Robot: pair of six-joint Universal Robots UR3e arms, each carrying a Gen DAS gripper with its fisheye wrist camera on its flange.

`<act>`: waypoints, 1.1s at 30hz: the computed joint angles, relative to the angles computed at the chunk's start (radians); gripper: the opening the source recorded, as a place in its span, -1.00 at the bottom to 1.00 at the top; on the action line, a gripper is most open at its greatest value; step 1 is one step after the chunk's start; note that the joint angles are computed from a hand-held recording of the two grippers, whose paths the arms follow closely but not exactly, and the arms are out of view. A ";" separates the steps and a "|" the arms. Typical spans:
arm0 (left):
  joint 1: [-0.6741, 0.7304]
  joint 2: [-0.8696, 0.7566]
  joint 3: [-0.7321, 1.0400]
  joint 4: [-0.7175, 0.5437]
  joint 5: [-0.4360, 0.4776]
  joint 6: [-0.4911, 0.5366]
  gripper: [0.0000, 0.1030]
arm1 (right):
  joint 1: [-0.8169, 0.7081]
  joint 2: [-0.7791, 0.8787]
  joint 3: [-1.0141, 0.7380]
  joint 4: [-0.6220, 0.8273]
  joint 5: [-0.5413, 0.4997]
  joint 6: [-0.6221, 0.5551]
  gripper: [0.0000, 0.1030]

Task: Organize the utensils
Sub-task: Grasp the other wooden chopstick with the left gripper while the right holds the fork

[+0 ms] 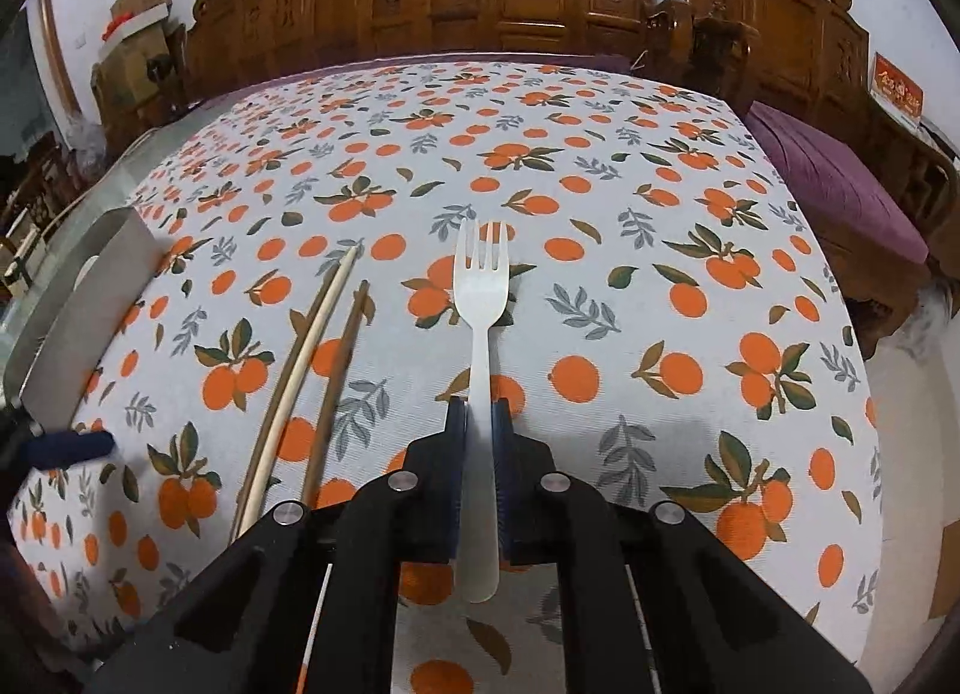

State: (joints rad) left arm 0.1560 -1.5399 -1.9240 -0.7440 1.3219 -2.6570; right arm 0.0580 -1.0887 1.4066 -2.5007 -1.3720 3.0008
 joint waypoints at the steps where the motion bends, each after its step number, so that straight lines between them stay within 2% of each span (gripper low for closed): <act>1: -0.016 -0.006 -0.009 0.017 0.021 -0.003 0.76 | 0.002 0.000 -0.001 0.001 0.001 -0.001 -0.80; 4: -0.046 -0.020 -0.024 0.061 0.079 -0.009 0.76 | 0.006 0.000 -0.004 0.002 0.002 -0.003 -0.80; 8: -0.033 -0.010 -0.038 0.076 0.099 -0.007 0.76 | 0.012 0.003 -0.006 0.000 -0.001 -0.002 -0.80; 13: 0.036 -0.005 -0.036 0.039 0.061 0.003 0.49 | 0.016 0.003 -0.008 -0.003 0.001 0.001 -0.80; 16: 0.048 -0.012 -0.009 -0.002 0.046 -0.010 0.48 | 0.017 0.004 -0.011 -0.001 0.002 0.001 -0.80; 19: 0.059 0.005 -0.001 -0.046 -0.012 -0.015 0.48 | 0.017 0.004 -0.013 0.001 0.002 0.007 -0.80; 21: 0.036 0.000 0.002 -0.043 -0.009 -0.021 0.48 | 0.014 -0.001 -0.007 -0.003 0.010 0.014 -0.80; 25: -0.025 -0.015 -0.012 0.010 0.017 -0.031 0.48 | 0.007 -0.007 0.003 -0.008 0.014 0.016 -0.80; 27: -0.081 -0.041 -0.010 0.055 0.091 -0.035 0.48 | 0.004 -0.005 0.002 -0.008 0.017 0.014 -0.80; 29: -0.089 -0.037 -0.023 0.082 0.104 -0.030 0.47 | 0.003 -0.005 0.001 -0.007 0.018 0.013 -0.80; 32: -0.074 -0.023 -0.037 0.089 0.096 -0.014 0.27 | 0.001 -0.007 0.004 -0.010 0.022 0.011 -0.80; 33: -0.065 -0.019 -0.036 0.083 0.089 -0.011 0.13 | 0.000 -0.008 0.002 -0.008 0.023 0.010 -0.80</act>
